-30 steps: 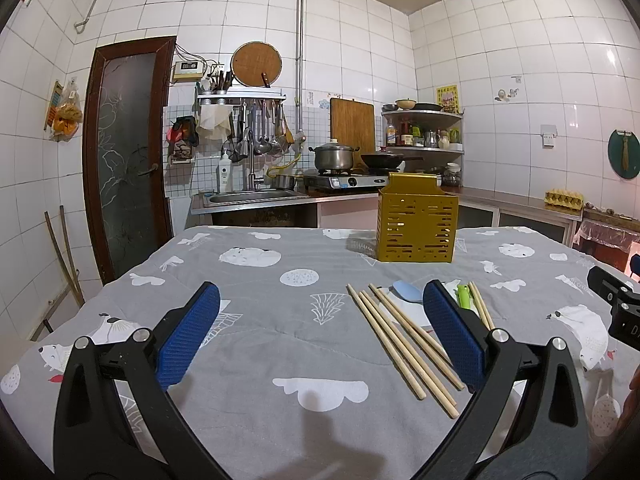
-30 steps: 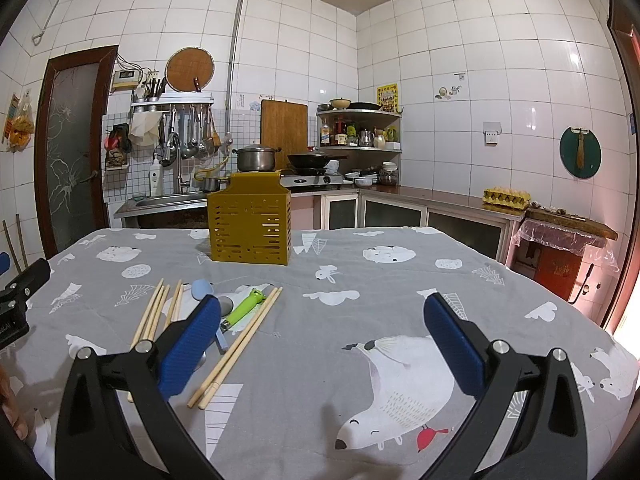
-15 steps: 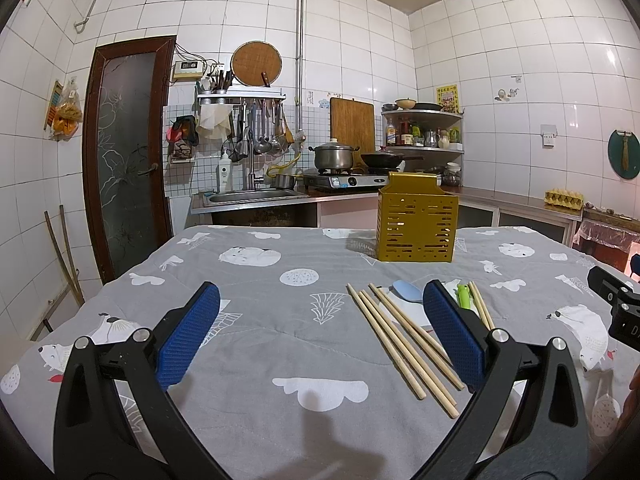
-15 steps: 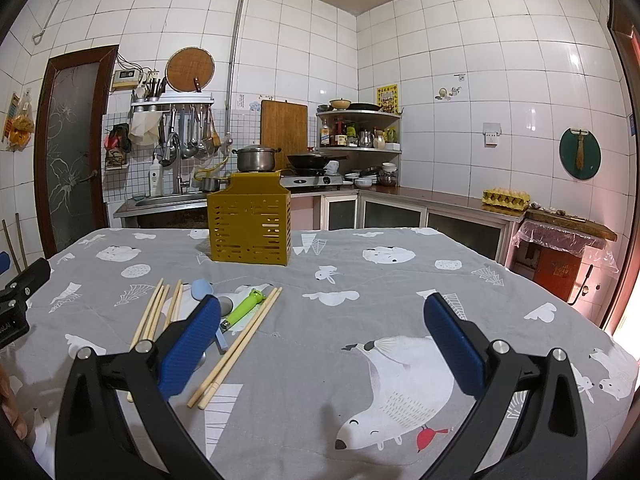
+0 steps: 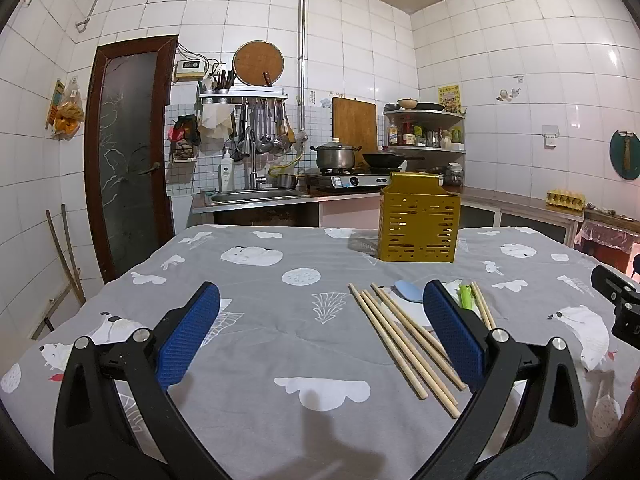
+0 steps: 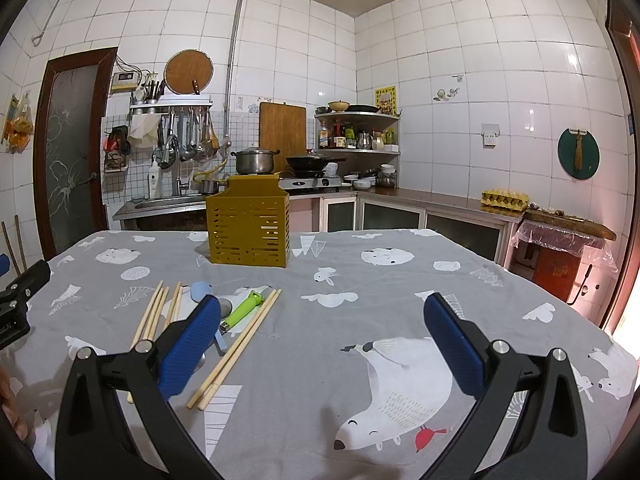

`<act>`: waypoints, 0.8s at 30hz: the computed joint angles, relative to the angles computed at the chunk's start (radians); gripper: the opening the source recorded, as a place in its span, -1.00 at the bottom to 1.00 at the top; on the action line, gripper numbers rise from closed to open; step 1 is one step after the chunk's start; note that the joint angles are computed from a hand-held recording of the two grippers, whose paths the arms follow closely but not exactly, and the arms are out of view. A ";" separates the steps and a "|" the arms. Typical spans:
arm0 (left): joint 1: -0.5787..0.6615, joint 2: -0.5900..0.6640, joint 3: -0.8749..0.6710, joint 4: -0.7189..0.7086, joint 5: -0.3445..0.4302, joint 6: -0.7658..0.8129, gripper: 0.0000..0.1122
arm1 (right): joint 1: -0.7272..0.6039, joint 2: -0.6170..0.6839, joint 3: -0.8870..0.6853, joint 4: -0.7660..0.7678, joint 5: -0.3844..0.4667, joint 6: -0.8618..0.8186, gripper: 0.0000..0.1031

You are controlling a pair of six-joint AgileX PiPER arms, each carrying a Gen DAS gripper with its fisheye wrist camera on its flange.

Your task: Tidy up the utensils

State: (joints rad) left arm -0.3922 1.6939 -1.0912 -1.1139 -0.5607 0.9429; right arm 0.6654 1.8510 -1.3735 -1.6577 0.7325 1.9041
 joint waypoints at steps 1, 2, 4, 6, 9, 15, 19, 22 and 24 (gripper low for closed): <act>0.001 0.001 -0.001 -0.001 0.001 0.001 0.75 | 0.000 0.000 -0.002 0.002 0.000 -0.005 0.93; 0.000 0.003 -0.003 -0.003 0.001 0.003 0.75 | 0.001 0.001 -0.003 0.003 0.001 -0.007 0.93; 0.000 0.005 -0.006 -0.006 0.002 0.007 0.75 | 0.003 0.002 -0.005 0.005 0.004 -0.010 0.92; -0.001 0.006 -0.007 -0.007 0.000 0.008 0.75 | 0.004 0.003 -0.005 0.005 0.005 -0.008 0.92; -0.001 0.006 -0.006 -0.006 0.000 0.006 0.75 | 0.004 0.003 -0.006 0.006 0.005 -0.007 0.93; 0.003 0.006 0.001 0.004 -0.008 -0.014 0.75 | 0.013 0.011 -0.013 0.014 0.025 -0.016 0.93; 0.003 0.013 -0.005 -0.008 -0.006 -0.004 0.75 | 0.013 0.017 -0.022 0.021 0.019 -0.029 0.93; 0.009 0.018 -0.018 -0.024 0.020 0.017 0.75 | 0.012 0.022 -0.033 0.040 0.014 -0.054 0.93; 0.011 0.023 -0.030 -0.059 0.028 0.051 0.75 | 0.014 0.030 -0.047 0.063 0.023 -0.078 0.93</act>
